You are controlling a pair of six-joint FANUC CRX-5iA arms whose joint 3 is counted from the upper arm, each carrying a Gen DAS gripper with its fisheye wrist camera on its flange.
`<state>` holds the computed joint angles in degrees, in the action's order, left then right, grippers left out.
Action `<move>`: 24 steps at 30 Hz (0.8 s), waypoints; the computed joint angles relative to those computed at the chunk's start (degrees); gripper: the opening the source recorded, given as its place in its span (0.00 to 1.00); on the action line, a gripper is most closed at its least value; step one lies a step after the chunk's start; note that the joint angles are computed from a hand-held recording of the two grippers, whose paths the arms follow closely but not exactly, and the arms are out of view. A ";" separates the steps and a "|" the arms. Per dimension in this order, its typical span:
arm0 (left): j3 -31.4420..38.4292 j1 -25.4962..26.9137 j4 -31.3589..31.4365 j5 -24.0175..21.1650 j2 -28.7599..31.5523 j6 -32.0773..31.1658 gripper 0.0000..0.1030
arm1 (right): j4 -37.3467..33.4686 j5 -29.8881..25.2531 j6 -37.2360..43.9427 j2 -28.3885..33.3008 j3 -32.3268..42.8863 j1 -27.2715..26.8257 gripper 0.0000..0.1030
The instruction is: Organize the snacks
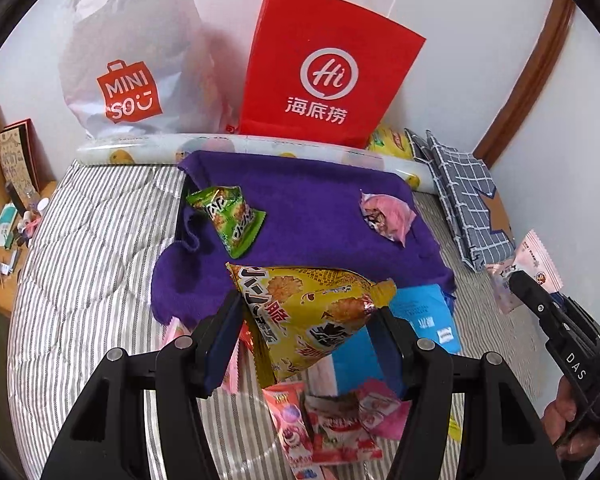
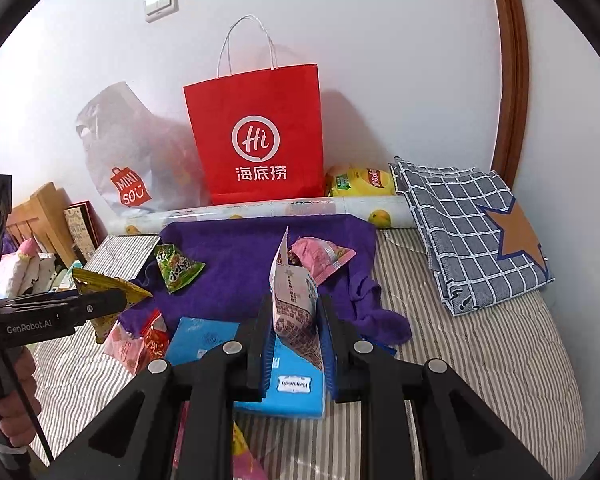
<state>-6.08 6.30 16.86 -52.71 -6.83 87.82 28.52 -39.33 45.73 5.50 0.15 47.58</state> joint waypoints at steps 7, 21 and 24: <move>2.67 0.49 -0.91 -0.64 3.03 -1.35 0.59 | -1.89 -0.27 2.57 3.21 3.23 -0.80 0.19; 5.31 2.89 1.52 -0.04 9.05 -3.60 0.59 | -5.93 -0.36 8.39 10.22 10.60 -3.56 0.19; 6.13 2.68 0.89 0.37 10.63 -2.52 0.59 | -6.98 -0.58 9.14 12.00 12.29 -4.41 0.19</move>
<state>0.05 8.98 17.76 -52.34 3.79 85.29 21.53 -39.92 54.86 17.49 12.44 43.16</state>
